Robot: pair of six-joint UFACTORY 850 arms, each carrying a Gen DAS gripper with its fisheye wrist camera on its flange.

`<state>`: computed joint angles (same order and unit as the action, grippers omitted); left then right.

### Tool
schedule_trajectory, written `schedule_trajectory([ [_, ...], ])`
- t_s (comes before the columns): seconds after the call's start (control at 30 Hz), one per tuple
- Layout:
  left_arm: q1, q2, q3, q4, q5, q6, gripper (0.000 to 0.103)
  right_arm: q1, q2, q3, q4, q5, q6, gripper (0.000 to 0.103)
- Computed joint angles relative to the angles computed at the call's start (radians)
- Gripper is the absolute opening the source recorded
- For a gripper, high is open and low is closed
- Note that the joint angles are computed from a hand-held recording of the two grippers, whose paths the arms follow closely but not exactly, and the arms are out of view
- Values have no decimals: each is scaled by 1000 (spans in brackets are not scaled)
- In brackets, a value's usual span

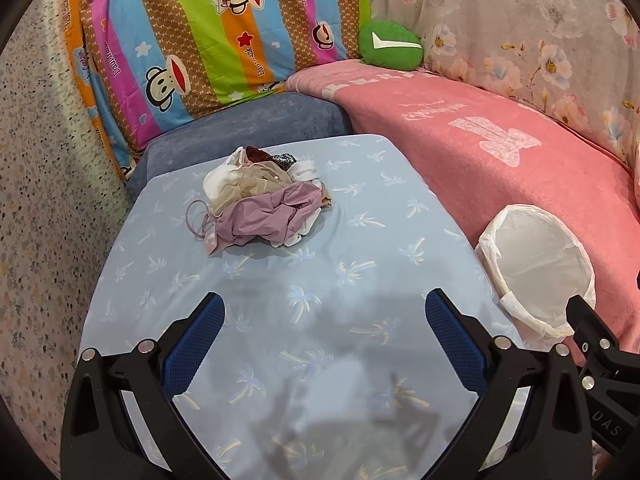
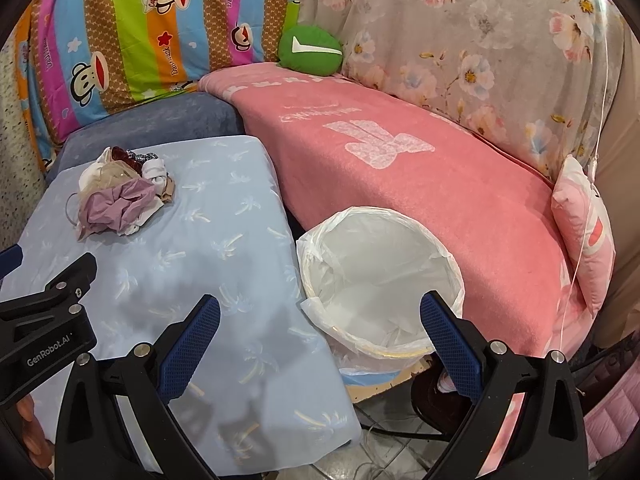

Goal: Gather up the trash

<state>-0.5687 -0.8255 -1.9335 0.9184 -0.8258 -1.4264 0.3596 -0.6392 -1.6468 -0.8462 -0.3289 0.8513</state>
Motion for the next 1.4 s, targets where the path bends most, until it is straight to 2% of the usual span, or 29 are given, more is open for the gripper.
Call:
schedule_trajectory([
  [1.4,-4,5,0,13,18,-8,96,12,29,29,-100,0,106,97],
])
